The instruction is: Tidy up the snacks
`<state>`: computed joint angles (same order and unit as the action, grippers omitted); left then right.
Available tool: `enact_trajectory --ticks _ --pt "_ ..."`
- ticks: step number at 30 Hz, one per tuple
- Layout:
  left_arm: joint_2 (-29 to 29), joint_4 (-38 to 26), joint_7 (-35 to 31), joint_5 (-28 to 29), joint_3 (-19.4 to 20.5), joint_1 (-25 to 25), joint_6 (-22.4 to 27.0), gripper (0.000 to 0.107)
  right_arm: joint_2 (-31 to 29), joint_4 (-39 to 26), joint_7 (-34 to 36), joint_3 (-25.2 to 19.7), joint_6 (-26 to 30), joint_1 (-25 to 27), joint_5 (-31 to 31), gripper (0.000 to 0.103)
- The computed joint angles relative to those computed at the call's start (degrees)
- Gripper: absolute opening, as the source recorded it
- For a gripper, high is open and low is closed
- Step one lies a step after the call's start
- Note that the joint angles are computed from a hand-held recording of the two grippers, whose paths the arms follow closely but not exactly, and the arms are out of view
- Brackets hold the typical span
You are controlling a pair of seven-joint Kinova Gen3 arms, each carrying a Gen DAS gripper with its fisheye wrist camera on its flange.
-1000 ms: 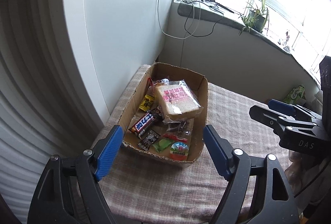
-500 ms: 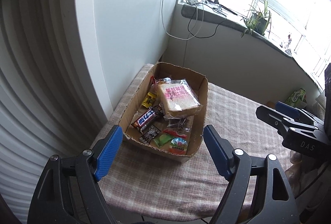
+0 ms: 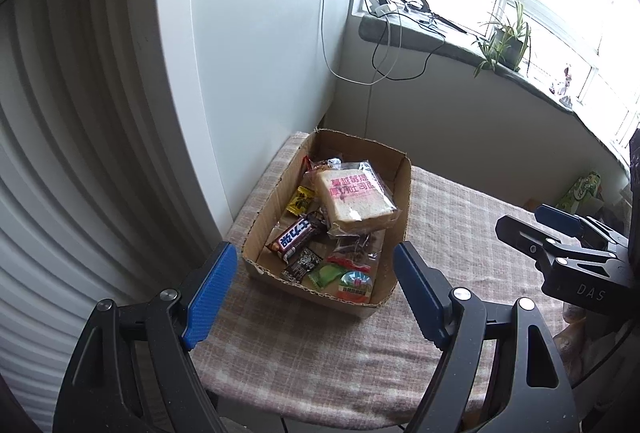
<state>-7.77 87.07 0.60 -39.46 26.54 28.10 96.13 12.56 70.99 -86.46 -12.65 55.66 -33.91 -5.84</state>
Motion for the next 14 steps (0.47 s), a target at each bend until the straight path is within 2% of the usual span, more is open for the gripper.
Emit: enact_trajectory --ticks 14 --pt "0.1 0.2 0.0 -0.8 -0.2 0.0 -0.5 0.08 0.5 0.0 3.0 0.2 0.7 1.6 -1.5 0.092"
